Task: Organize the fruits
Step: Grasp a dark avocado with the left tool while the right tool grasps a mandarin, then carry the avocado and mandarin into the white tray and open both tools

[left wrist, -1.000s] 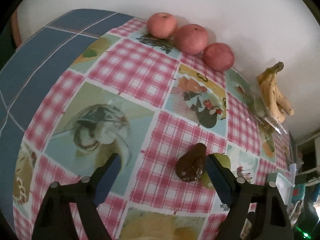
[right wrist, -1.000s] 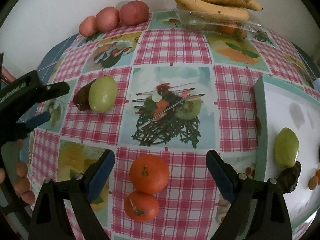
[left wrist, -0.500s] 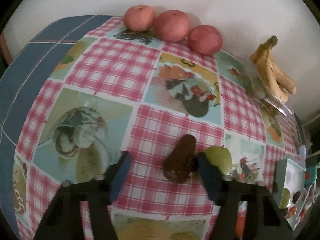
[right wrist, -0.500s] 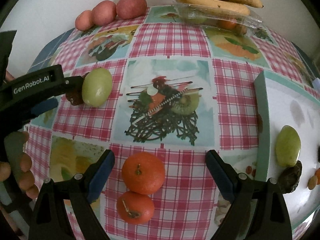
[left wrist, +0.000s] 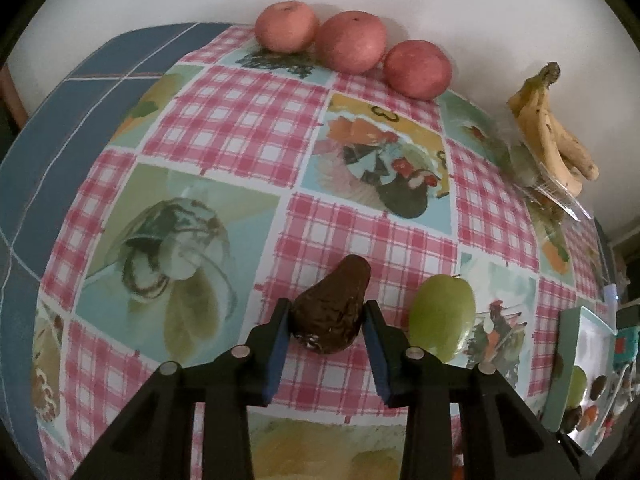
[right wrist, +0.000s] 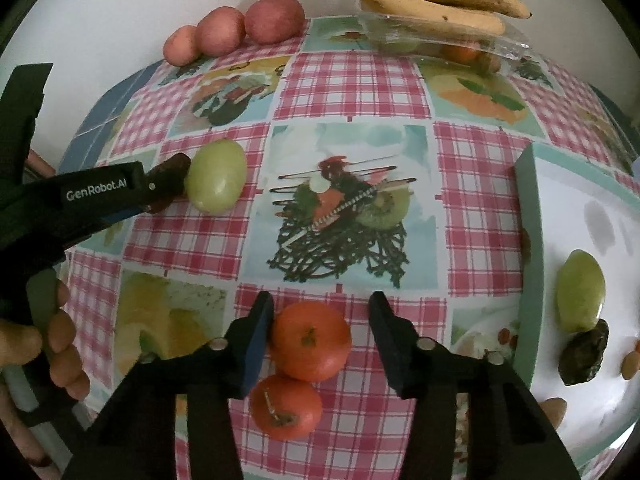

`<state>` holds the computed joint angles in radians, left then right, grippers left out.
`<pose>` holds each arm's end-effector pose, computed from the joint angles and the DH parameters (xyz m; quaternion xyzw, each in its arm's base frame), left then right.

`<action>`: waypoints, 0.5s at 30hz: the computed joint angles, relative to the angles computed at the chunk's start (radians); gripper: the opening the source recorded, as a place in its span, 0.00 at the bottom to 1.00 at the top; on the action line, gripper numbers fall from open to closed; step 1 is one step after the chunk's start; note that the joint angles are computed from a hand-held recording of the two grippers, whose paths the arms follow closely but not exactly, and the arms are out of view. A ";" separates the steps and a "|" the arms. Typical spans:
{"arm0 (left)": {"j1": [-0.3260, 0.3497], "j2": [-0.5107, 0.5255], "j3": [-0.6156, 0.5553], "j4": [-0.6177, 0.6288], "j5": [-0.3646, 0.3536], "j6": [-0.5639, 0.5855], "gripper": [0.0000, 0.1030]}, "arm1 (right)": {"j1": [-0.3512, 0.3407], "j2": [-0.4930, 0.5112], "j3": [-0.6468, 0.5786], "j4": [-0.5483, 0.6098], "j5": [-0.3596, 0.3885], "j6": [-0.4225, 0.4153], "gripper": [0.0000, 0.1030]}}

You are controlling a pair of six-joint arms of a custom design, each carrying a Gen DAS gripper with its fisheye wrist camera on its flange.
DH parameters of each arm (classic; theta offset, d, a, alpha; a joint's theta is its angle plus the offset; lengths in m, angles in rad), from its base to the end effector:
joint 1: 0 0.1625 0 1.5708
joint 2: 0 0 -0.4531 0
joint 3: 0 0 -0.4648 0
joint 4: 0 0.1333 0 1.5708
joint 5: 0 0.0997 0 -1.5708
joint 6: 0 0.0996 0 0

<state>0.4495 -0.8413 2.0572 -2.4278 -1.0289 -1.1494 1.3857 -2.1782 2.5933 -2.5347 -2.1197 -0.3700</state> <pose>-0.3943 -0.3953 -0.0505 0.0344 0.9486 -0.1662 0.2670 0.0254 -0.3060 0.3266 0.0124 -0.9294 0.1794 0.3224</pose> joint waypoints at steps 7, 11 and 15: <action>-0.007 -0.031 0.023 0.032 -0.017 -0.053 0.37 | -0.016 -0.023 0.002 0.024 0.027 -0.009 0.38; -0.017 -0.056 0.048 0.027 -0.032 -0.088 0.37 | -0.036 -0.055 -0.004 0.054 0.050 -0.001 0.38; -0.040 -0.080 0.069 0.028 -0.035 -0.126 0.37 | -0.046 -0.099 -0.010 0.078 0.067 0.004 0.38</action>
